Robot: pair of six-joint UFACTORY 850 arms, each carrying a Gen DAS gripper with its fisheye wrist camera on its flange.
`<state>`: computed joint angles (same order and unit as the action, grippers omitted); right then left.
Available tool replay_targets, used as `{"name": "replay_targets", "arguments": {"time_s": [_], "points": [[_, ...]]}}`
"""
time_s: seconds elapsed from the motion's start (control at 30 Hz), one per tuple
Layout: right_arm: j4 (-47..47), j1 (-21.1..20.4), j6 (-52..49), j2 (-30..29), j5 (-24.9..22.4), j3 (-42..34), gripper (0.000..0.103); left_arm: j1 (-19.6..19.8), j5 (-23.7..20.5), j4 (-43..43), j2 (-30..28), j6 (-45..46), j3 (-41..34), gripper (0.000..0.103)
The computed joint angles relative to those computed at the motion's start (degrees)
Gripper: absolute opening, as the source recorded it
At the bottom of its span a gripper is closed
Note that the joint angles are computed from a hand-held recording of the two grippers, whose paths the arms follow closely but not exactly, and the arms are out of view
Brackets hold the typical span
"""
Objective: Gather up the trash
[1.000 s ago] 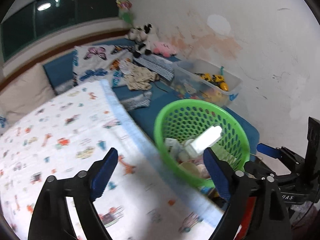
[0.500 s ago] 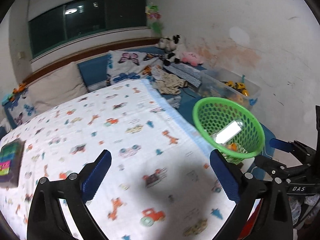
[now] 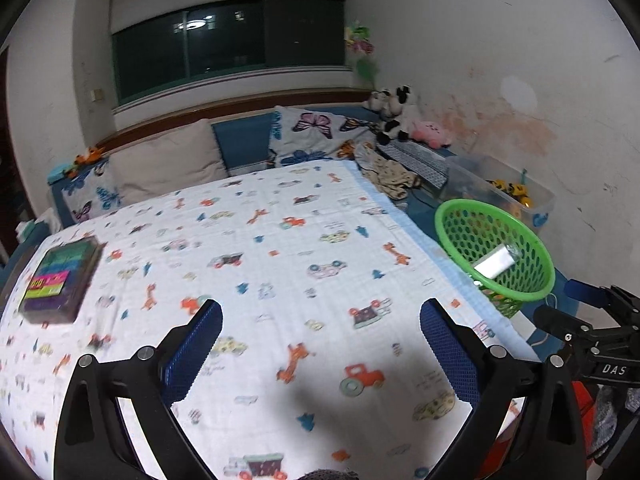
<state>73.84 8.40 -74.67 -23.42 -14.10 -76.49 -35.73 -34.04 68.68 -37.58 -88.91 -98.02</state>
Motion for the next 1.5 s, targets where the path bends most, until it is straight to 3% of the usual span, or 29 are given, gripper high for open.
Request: {"name": "replay_targets", "arguments": {"time_s": [0.37,0.93,1.5], "points": [[5.9,2.0,-8.1,1.2,-0.6,1.8,0.095,-0.9,-5.5,2.4,4.0,-9.0,6.8,0.096],[10.9,3.2,-14.7,2.8,-0.3,3.7,0.096,-1.2,-6.0,3.0,6.5,-12.9,10.8,0.096],[10.9,3.4,-14.5,3.1,-0.5,3.8,0.096,-1.5,-6.6,3.7,7.1,-14.0,11.7,0.096]]}}
